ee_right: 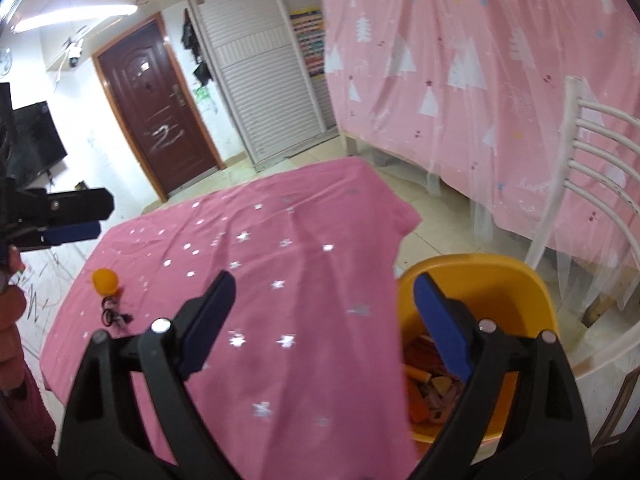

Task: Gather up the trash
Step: 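Move both open grippers back toward the orange cup and black cable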

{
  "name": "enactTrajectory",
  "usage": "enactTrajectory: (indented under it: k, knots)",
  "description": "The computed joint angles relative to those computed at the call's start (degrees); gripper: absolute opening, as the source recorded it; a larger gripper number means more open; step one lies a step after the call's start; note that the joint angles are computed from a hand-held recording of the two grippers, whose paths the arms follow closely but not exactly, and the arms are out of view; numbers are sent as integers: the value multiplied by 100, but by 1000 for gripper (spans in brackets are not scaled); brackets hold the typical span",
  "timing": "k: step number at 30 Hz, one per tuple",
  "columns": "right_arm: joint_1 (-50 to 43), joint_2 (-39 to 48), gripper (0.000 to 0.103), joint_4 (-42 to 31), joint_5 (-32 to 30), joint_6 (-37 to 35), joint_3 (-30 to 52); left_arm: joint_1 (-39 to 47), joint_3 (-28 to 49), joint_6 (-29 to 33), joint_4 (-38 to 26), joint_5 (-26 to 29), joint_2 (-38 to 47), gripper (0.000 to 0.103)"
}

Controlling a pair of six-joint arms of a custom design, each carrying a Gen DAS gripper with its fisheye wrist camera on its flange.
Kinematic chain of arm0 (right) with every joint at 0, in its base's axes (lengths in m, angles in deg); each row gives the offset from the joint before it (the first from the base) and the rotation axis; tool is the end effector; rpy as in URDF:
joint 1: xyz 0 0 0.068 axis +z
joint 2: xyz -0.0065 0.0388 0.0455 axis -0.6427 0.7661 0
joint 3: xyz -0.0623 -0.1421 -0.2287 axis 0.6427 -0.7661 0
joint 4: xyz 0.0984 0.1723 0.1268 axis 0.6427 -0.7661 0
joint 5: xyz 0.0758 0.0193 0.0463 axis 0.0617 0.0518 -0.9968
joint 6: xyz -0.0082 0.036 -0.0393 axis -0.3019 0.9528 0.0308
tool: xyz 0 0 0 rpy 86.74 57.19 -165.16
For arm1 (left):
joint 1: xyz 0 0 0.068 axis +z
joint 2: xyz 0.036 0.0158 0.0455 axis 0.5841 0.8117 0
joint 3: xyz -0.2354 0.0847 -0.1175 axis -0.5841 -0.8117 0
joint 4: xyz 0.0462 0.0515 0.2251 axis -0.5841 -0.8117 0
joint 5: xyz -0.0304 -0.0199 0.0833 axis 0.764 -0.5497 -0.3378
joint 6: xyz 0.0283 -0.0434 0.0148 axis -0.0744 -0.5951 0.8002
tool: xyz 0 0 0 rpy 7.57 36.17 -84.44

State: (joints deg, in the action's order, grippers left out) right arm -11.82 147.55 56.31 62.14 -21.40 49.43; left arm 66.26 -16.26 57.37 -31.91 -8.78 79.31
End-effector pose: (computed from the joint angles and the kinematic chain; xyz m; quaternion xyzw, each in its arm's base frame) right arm 0.1756 0.0977 0.1128 -0.1184 0.8871 0.2047 0.3965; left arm 0.1285 0.0596 0.2091 -0.0969 0.9368 -0.0783 0.3269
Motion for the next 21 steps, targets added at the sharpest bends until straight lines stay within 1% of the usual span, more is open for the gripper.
enactTrajectory:
  k: [4,9,11,13,16,21]
  knots:
    - [612,79,90,-106,274,142,203,1193,52,682,36,255,315,79]
    - [1324,228,90,-252,553,296,512,2069,70,1052,341,245,675,79]
    - [1613,279,90,-364,658,316,662,2434,148,1264,398,305,1001,79]
    - [1845,332,90,-417,687,314,770,2646,206,1298,549,196,1278,79]
    - [2192,486,90,-442,618,247,936,2943,235,1293,986,-37,1728,79]
    - [2735,850,90,-619,650,133,1362,3342,467,1448,1201,-72,2407,79]
